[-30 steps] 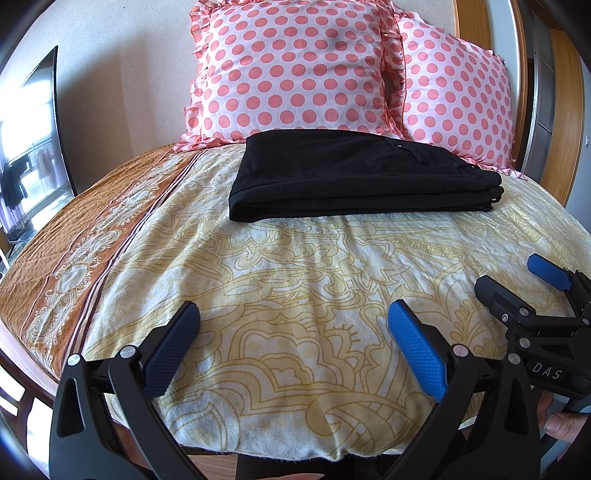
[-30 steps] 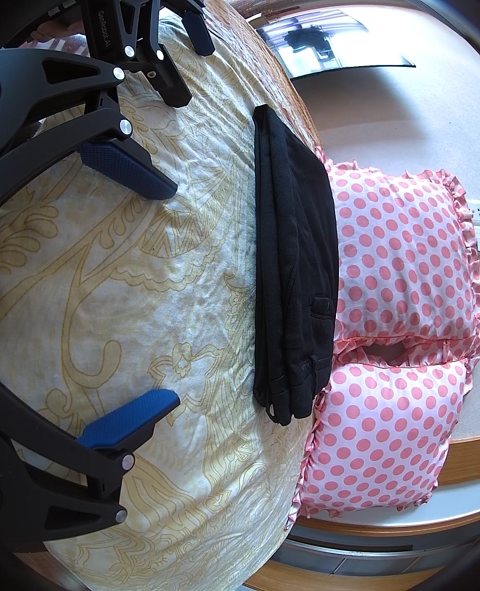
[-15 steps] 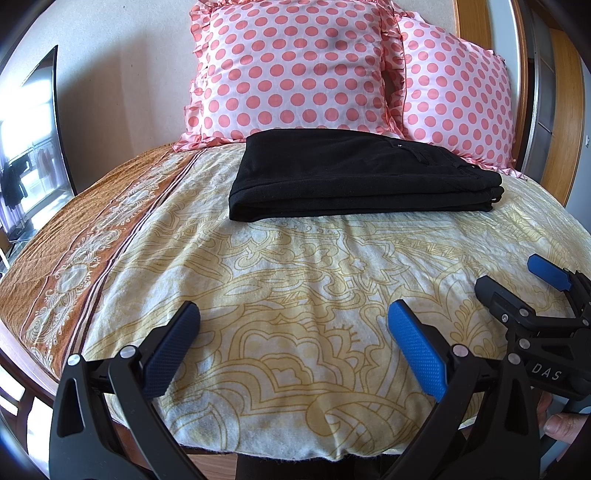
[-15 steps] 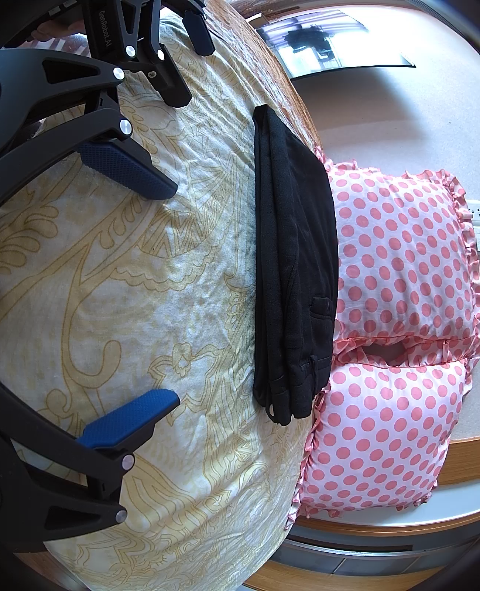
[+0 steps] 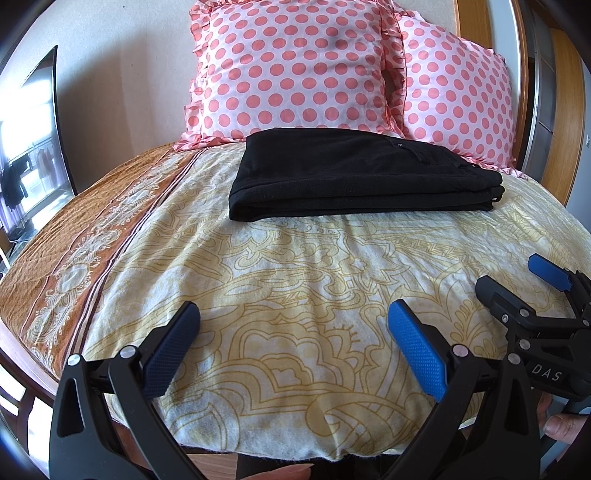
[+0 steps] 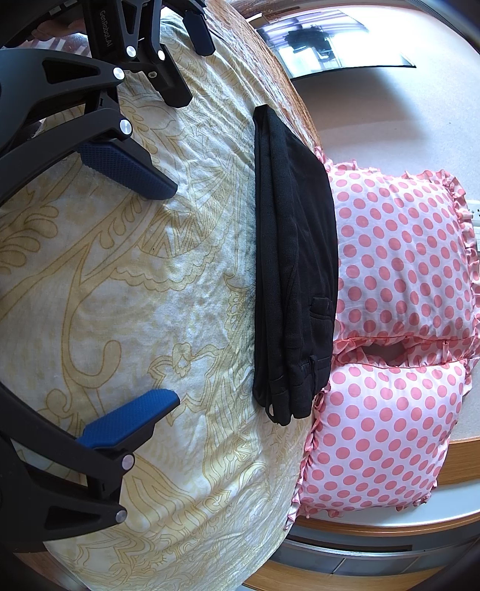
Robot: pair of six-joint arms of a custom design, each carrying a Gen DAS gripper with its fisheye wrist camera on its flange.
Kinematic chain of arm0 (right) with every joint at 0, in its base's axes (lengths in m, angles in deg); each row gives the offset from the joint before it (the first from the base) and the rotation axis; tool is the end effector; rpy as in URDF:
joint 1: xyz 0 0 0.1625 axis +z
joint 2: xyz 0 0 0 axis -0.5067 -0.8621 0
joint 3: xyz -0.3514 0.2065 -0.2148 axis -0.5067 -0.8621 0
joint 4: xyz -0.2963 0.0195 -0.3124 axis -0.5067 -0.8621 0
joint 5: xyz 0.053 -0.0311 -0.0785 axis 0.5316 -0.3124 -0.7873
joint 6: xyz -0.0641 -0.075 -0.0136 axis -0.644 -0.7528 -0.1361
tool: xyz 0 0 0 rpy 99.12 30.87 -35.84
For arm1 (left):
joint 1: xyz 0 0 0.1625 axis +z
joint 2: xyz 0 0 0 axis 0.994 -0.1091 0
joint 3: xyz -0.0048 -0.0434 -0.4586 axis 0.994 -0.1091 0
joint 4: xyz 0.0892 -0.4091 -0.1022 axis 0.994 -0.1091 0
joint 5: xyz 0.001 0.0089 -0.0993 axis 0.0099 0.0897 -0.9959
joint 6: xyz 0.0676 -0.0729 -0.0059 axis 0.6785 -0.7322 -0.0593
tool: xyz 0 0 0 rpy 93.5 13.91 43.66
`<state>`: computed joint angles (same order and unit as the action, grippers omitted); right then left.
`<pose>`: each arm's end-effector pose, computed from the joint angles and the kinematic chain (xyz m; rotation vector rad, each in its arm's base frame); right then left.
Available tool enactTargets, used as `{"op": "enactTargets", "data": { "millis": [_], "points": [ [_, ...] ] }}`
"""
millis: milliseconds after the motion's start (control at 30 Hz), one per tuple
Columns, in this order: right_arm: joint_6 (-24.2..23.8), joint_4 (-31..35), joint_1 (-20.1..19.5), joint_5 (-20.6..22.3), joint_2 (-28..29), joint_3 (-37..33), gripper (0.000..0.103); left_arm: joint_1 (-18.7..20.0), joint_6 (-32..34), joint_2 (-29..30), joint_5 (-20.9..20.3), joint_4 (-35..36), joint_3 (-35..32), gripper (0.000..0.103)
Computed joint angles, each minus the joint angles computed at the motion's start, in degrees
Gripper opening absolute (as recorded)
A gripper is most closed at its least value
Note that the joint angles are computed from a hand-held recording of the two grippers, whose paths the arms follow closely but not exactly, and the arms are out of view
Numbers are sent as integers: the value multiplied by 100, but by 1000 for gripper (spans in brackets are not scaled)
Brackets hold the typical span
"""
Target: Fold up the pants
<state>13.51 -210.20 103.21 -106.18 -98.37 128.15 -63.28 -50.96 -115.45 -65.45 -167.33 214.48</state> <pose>0.0126 -0.3891 0.2124 0.7454 -2.2849 0.9114 -0.2051 -0.3155 -0.0588 0.3364 2.0958 -1.0850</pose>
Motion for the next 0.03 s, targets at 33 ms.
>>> {"op": "enactTargets", "data": {
  "millis": [33],
  "points": [
    [1,-5,0,0,2,2,102,4,11,0,2,-10,1,101]
  ]
}}
